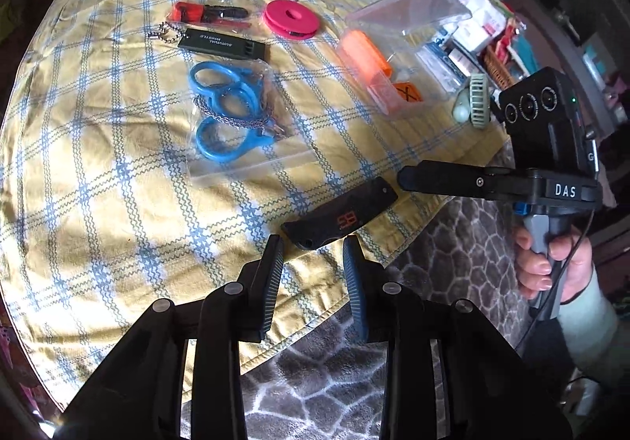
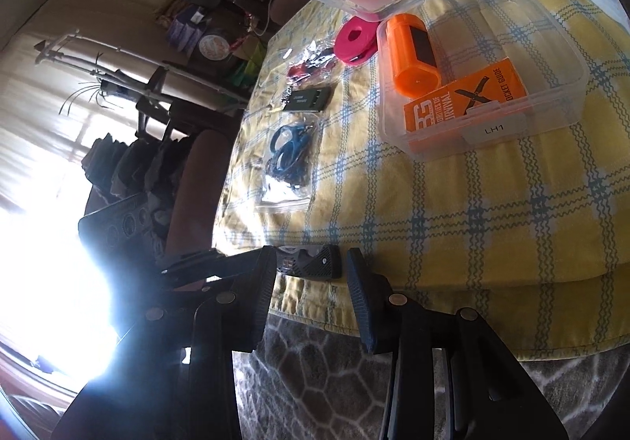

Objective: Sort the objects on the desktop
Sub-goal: 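Carry the black knife in the right tool toward the clear box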

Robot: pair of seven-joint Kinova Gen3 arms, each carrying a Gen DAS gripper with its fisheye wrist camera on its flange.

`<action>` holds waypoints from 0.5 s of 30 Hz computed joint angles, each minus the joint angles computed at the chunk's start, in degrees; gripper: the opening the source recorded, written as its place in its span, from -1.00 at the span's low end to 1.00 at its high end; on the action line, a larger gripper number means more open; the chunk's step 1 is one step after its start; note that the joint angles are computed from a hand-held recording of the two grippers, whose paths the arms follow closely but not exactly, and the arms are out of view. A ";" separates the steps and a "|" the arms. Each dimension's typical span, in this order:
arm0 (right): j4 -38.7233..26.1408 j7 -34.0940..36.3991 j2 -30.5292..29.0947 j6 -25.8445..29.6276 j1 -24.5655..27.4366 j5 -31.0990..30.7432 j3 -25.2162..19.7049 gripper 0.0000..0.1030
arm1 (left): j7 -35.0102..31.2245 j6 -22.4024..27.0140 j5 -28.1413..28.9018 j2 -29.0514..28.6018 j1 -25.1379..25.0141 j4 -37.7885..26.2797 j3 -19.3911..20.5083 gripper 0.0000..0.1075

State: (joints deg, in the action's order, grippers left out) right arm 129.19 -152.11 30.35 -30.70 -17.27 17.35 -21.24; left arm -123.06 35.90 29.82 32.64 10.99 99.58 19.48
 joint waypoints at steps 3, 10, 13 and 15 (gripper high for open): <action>-1.70 -0.97 0.74 3.53 -1.76 1.00 1.30 -0.69 | -2.33 1.21 3.19 1.53 -2.67 -0.33 2.17 -0.41; 0.51 -1.33 3.13 -1.82 2.21 1.00 -1.35 -0.94 | -11.40 3.46 16.21 4.90 -7.93 0.37 4.24 -0.09; 0.43 -2.32 3.34 -1.76 2.85 2.26 -1.56 -0.98 | -14.49 5.61 23.20 10.46 -15.59 0.47 9.74 -0.09; 0.71 -3.18 4.09 -3.08 4.06 3.80 -2.01 -1.00 | -16.13 8.40 26.92 14.01 -17.15 -0.47 10.27 -0.11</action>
State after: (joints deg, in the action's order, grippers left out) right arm 129.91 -155.30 34.44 -33.78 -13.21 21.15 -23.25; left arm -139.19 44.30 56.74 46.66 -6.16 99.11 29.75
